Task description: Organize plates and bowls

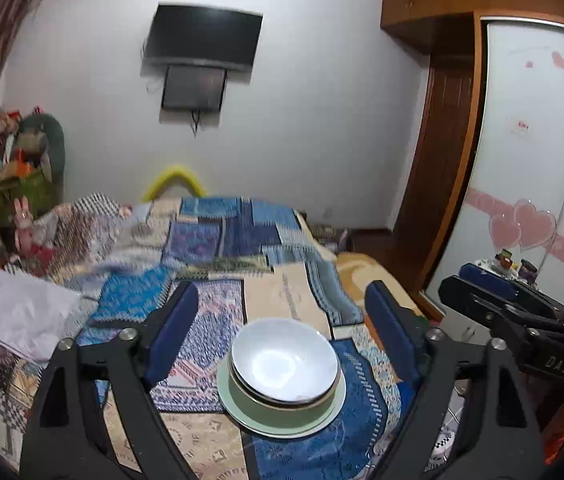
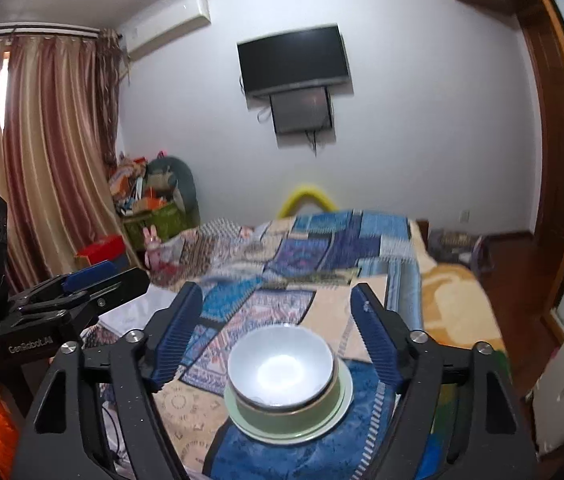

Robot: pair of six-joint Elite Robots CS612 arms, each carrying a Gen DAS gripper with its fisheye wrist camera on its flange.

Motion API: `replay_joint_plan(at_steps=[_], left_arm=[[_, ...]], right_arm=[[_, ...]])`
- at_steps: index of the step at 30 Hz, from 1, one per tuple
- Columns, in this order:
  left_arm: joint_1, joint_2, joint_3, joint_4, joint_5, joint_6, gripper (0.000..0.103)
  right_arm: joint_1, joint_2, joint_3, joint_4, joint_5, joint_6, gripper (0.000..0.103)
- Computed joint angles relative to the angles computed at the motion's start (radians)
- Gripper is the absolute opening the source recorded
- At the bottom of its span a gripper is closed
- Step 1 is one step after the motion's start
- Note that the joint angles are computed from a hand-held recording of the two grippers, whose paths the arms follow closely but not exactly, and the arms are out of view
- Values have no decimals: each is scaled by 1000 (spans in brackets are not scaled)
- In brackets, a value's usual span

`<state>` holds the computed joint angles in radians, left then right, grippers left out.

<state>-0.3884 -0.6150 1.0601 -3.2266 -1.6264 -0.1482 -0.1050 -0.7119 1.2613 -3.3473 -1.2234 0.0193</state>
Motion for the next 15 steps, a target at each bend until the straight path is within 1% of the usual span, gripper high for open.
replay_joint_plan(at_steps=[1, 4, 7, 9, 10, 11, 15], left_arm=[[-1, -4, 10, -18, 2, 2, 93], [-6, -19, 41, -74, 25, 13, 97], [-8, -25, 57, -104, 39, 25, 100], [-10, -28, 64, -123, 50, 30, 102], [-11, -27, 64, -128, 52, 32, 102], [-11, -26, 65, -132, 52, 33, 103], [-13, -24, 65, -145, 65, 44, 103]], right_arm=[[1, 1, 0, -9, -2, -1, 79], [3, 2, 3, -42, -4, 0, 86], [5, 4, 2, -59, -5, 1, 88], [6, 8, -3, -67, -10, 4, 94], [7, 11, -7, -75, -17, 9, 100], [8, 9, 1, -92, -24, 14, 103], [7, 10, 4, -111, -39, 21, 103]])
